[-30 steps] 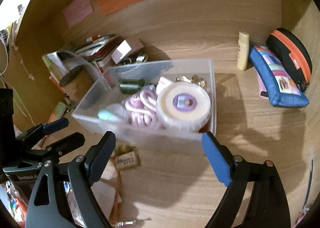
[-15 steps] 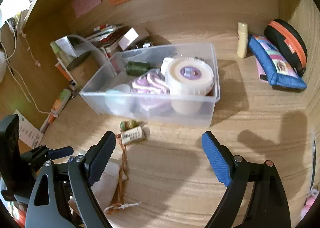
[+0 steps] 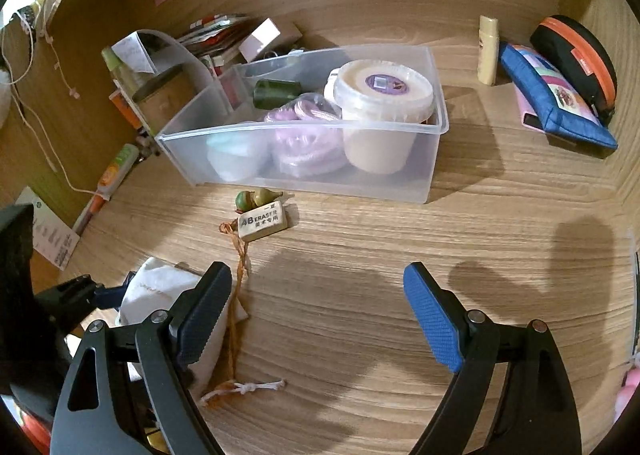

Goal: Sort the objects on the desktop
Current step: 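Grasp the white cloth pouch with the left tool, then grasp the white eraser with beads using the right tool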

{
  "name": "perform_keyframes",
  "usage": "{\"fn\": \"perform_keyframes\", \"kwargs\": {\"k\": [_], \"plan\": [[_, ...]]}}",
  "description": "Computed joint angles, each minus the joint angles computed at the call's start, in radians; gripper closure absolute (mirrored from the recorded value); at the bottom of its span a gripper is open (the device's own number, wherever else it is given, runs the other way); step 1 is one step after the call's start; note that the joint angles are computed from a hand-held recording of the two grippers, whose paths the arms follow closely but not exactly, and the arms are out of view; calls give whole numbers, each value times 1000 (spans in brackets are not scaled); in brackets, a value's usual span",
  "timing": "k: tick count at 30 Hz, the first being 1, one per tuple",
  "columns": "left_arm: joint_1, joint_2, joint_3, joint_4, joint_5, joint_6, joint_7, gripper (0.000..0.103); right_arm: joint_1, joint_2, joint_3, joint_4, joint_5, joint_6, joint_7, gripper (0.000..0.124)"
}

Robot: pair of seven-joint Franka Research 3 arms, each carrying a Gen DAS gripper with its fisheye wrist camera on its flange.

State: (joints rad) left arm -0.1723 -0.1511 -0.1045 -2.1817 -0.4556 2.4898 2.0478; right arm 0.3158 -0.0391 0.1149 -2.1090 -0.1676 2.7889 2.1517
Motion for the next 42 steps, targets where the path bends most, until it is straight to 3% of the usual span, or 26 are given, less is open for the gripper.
{"fn": "perform_keyframes", "kwargs": {"k": [6, 9, 14, 23, 27, 30, 33, 42], "plan": [[-3, 18, -12, -19, 25, 89, -9, 3, 5, 16, 1, 18, -10, -3, 1, 38], [-6, 9, -11, -46, 26, 154, -10, 19, 14, 48, -3, 58, -23, -34, -10, 38], [-15, 9, 23, -34, -84, 128, 56, 33, 43, 117, -14, 144, -34, -96, -62, 38], [20, 11, 37, -21, -174, 131, 83, 36, 75, 231, -36, 293, 50, -178, -180, 40], [35, 16, 47, -8, -219, 129, 102, 36, 88, 284, -43, 366, 82, -219, -235, 54], [49, 21, 54, 3, -248, 127, 118, 36, 119, 306, -69, 395, 23, -227, -215, 62], [65, 36, 56, 26, -267, 119, 121, 36, 159, 313, -103, 399, -83, -231, -152, 84], [92, 48, 42, 70, -308, 119, 146, 36, 137, 268, -88, 331, -55, -155, -149, 86]]}}
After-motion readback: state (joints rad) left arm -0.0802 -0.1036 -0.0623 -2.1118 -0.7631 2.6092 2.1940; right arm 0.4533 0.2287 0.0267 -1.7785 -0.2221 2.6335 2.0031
